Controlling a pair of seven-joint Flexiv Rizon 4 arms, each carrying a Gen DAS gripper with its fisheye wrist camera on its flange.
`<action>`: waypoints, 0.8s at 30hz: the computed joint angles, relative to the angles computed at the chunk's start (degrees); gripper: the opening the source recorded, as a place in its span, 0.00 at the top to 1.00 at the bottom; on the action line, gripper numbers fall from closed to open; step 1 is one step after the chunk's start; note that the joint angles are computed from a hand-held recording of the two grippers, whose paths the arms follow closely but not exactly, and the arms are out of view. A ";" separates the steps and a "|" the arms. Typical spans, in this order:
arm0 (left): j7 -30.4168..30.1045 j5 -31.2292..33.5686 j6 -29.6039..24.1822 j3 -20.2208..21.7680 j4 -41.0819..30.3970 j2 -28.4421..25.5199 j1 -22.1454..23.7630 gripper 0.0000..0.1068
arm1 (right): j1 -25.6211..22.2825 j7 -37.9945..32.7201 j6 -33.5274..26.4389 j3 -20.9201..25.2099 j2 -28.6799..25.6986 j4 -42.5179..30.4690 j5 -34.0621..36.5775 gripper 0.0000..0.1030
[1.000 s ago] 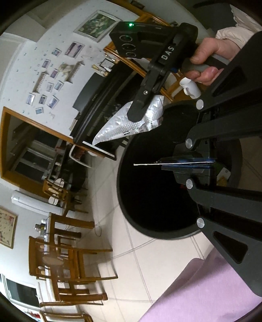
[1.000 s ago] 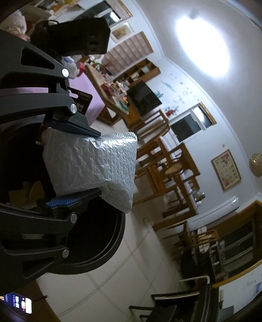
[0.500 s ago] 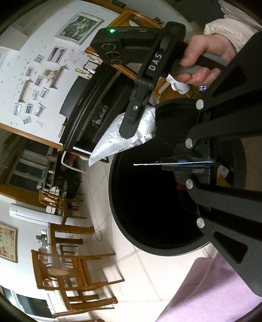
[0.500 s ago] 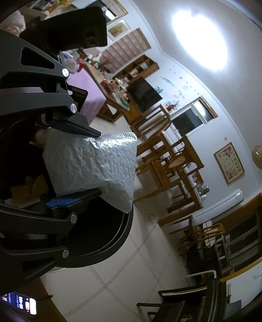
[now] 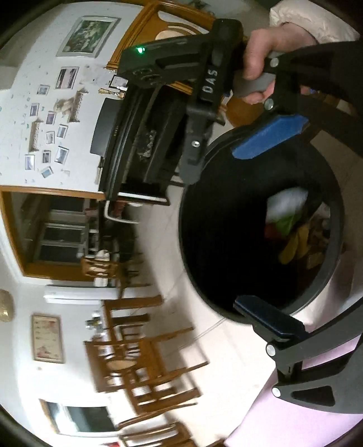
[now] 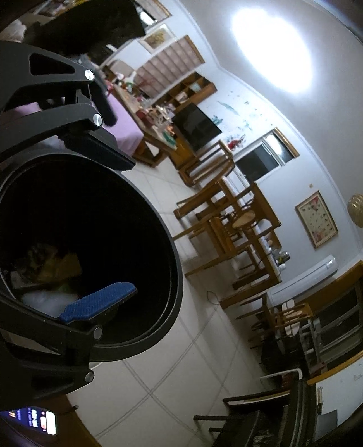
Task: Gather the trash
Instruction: 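Move both tools over the black bin and open them to drop the items, then grasp the white cylinder with the left tool while the right tool grasps the red box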
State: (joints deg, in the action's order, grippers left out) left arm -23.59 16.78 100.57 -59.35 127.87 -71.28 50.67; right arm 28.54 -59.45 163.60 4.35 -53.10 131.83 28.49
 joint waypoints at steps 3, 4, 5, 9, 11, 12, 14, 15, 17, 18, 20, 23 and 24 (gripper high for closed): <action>0.04 0.50 0.84 -0.21 0.16 0.01 0.50 0.09 | 0.18 -0.15 -0.77 -0.03 0.16 -0.30 0.07 0.21; 0.04 0.62 0.84 -0.27 0.18 -0.10 0.71 0.09 | 0.38 -0.28 -1.15 -0.07 0.31 -0.50 0.25 0.21; 0.03 0.72 0.90 -0.26 0.20 -0.09 0.88 0.09 | 0.11 -0.21 -1.02 -0.11 0.20 -0.41 -0.13 0.21; -0.42 1.54 2.46 0.09 0.45 0.57 0.90 0.09 | 0.55 -0.86 -2.02 -0.40 0.56 -0.88 0.04 0.21; -0.36 2.39 3.05 0.21 0.91 0.48 1.47 0.08 | 0.95 -1.37 -2.74 -0.53 0.86 -1.18 0.35 0.20; -0.29 2.75 3.19 0.10 1.03 0.46 1.83 0.08 | 1.36 -1.77 -3.37 -0.67 1.15 -1.49 0.81 0.16; -0.19 3.28 3.36 -0.16 1.28 0.39 2.46 0.08 | 1.96 -2.50 -4.32 -0.91 1.59 -2.03 1.45 0.15; -0.10 3.60 3.64 -0.29 1.46 0.31 2.88 0.08 | 1.70 -2.46 -4.37 -0.81 1.61 -1.88 1.20 0.14; -0.03 3.93 3.74 -0.47 1.50 0.16 3.55 0.08 | 2.40 -3.13 -5.79 -1.01 2.38 -2.56 1.97 0.08; -0.08 3.97 3.69 -0.67 1.55 0.11 4.07 0.08 | 2.71 -3.37 -6.03 -1.08 2.60 -2.95 2.44 0.05; 0.07 4.08 3.24 -1.05 1.84 -0.35 5.44 0.08 | 3.42 -3.78 -6.50 -1.18 2.79 -4.23 3.80 0.05; 0.18 3.92 2.62 -1.88 2.11 -0.97 7.59 0.08 | 3.78 -3.72 -9.63 -0.95 3.90 -6.04 4.86 0.05; 0.27 3.76 2.22 -2.21 2.12 -1.06 8.46 0.08 | 3.20 -3.00 -10.41 -0.52 4.21 -6.29 3.50 0.05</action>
